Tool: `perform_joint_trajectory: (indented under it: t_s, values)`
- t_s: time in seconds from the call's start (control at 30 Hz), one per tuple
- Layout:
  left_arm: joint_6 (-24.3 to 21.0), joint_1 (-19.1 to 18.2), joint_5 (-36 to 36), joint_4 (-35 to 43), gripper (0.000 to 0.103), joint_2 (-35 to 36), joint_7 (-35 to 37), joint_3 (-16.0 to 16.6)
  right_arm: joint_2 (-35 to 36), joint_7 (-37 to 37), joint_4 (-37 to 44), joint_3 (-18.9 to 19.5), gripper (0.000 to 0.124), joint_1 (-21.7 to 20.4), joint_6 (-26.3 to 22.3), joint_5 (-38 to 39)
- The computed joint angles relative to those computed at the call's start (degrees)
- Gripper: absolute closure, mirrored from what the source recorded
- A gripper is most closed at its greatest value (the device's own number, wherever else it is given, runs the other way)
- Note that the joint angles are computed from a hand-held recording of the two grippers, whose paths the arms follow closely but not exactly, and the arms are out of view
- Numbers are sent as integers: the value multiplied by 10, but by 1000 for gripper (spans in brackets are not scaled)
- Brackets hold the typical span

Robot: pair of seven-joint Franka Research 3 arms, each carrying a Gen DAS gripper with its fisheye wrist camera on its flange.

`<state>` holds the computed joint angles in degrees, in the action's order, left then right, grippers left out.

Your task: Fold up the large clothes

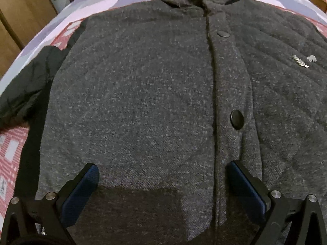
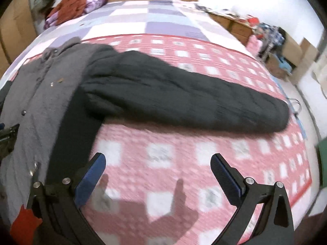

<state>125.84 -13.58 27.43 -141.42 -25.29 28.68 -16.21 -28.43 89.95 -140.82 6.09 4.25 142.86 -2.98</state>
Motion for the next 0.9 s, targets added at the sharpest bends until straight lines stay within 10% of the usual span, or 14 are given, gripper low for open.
perform_joint_trajectory:
  t_s: [0.6,0.9]
  values:
    - [-32,-43,-22,59,0,-80,171,5,-242,4,14,13,21,13,-147,45]
    - [-23,17,36,138,0,-19,140,-30,-102,94,118,50,21,-168,-28,-85]
